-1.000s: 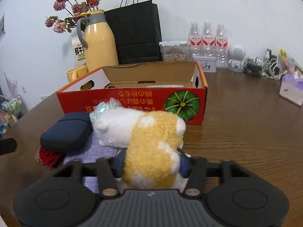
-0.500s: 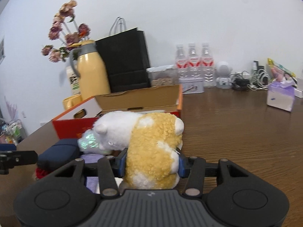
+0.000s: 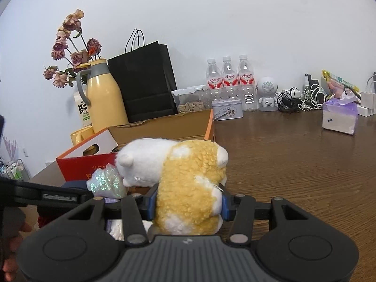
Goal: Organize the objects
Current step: 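Grasp the dark blue case with the left tool while the right tool grasps the plush toy, then carry the blue case and plush toy into the cardboard box and open both tools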
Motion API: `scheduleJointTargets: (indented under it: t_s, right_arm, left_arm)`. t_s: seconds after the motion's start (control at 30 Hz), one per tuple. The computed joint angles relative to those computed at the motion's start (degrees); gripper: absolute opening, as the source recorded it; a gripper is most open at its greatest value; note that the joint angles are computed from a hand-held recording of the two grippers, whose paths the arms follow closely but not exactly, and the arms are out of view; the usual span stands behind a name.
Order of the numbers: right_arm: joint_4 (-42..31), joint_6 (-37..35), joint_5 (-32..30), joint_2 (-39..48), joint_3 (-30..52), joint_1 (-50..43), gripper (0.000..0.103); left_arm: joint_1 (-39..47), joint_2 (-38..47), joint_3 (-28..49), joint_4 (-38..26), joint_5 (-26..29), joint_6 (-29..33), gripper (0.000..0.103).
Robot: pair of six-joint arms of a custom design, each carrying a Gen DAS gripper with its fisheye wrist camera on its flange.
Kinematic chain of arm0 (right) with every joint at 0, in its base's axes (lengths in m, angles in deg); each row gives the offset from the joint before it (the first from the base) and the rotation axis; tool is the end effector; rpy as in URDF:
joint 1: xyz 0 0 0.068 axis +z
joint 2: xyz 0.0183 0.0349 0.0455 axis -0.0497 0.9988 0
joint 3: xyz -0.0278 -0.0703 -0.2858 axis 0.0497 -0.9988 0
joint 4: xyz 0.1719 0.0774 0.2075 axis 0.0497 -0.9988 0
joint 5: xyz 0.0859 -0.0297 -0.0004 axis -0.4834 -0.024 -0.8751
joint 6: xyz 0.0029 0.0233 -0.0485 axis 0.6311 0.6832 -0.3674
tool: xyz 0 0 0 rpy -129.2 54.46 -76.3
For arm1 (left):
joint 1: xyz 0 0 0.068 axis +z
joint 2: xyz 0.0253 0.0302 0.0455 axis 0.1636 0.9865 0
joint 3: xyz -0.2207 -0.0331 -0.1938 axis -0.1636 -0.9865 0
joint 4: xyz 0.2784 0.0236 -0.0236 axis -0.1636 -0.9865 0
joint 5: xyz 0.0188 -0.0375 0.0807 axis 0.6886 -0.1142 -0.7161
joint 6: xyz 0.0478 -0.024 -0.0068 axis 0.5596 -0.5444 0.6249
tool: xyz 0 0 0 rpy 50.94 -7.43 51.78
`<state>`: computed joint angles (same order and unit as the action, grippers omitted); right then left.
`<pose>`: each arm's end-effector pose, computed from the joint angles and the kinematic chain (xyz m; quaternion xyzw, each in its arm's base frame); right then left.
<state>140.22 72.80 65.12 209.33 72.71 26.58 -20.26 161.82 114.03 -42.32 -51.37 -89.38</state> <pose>0.2671 0.1336 0.0304 0.0745 0.8302 0.0749 0.5474 0.3548 -0.1848 0.0712 0.0485 0.9072 0.0515 0.4147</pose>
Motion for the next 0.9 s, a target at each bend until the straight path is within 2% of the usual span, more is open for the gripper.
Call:
scheduleJointTargets:
  t_s: [0.13, 0.33, 0.73, 0.9]
  right_arm:
    - [1.14, 0.18, -1.7, 0.18, -0.35, -0.67, 0.048]
    - [3.02, -0.43, -2.83, 0.62, -0.87, -0.86, 0.048]
    - [0.85, -0.62, -2.91, -0.24, -0.51, -0.48, 0.048]
    - [3.63, -2.22, -3.16, 0.43, -1.26, 0.16, 0.048]
  left_arm:
    - [0.89, -0.96, -1.84, 1.79, 2.04, -0.23, 0.072]
    - [2.9, -4.37, -6.7, 5.36, 5.17, -0.88, 0.066]
    - [6.92, -12.01, -18.16, 17.84, 12.99, 3.3, 0.06]
    - [9.32, -14.91, -21.8, 22.04, 17.74, 4.14, 0.06]
